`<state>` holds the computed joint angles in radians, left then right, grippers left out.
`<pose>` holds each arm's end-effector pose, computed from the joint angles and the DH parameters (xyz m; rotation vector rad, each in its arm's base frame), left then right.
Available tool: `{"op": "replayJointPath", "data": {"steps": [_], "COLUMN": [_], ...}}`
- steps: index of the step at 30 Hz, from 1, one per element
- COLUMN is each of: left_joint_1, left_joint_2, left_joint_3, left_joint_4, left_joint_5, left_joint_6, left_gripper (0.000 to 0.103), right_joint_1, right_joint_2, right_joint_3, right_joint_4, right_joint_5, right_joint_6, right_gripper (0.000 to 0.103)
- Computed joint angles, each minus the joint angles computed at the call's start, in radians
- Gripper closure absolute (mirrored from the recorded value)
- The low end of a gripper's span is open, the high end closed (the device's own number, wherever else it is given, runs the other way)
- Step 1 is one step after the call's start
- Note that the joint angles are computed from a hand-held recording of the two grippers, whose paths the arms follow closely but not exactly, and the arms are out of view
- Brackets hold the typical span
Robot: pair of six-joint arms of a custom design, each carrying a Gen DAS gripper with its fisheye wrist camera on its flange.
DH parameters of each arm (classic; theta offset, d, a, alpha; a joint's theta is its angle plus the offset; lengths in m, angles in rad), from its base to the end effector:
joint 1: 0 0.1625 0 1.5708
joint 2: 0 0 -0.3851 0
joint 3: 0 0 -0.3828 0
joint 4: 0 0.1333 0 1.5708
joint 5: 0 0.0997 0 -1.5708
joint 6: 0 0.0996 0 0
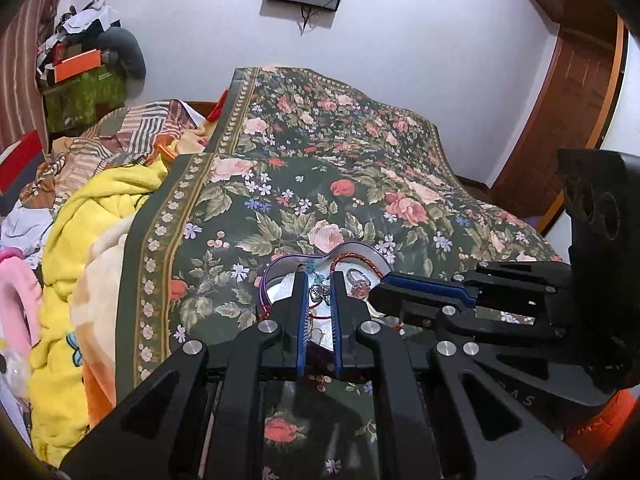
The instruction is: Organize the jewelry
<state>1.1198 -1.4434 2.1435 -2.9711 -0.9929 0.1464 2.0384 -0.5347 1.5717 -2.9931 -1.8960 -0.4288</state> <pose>-0.0366 -0.5063 0.2983 0.4758 2.4665 -1.0139 0.3854 -0.5380 -0.0208 1.1223 -2.5390 0.5500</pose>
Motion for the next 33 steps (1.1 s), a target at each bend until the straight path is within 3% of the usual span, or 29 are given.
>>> {"op": "replayJointPath", "data": {"steps": [10,17,22,33], "left_joint_1": [0.016,0.015,0.002,-0.066], "left_joint_2": [0.046,0.047,0.024,-0.068], "left_joint_3": [-0.038,-0.041,-0.03,0.033], "left_joint_4": [0.009,0.006,0.001,-0.024], "left_joint_5": [-0.003,-0.003,0.013,0.065], "left_joint_6": [-0.001,-0.001,-0.003,0.0], "left_gripper": [0.094,0.094,0.094,0.094], "right_joint_1": [-0.016,-0.006,0.002,0.04], "right_joint_2": [0.011,0.02,0.004,-0.074], "right_joint_3": [-0.011,-0.016,0.004,0.081], "right_joint_4": [0.02,0.022,0.003,-0.109], "right_joint_5": [0.019,-0.015,-0.027,-0.015], "right_joint_6": [-0.002,-0.014,-0.013,0.001], "right_gripper": [0.095,0.094,0.081,0.081]}}
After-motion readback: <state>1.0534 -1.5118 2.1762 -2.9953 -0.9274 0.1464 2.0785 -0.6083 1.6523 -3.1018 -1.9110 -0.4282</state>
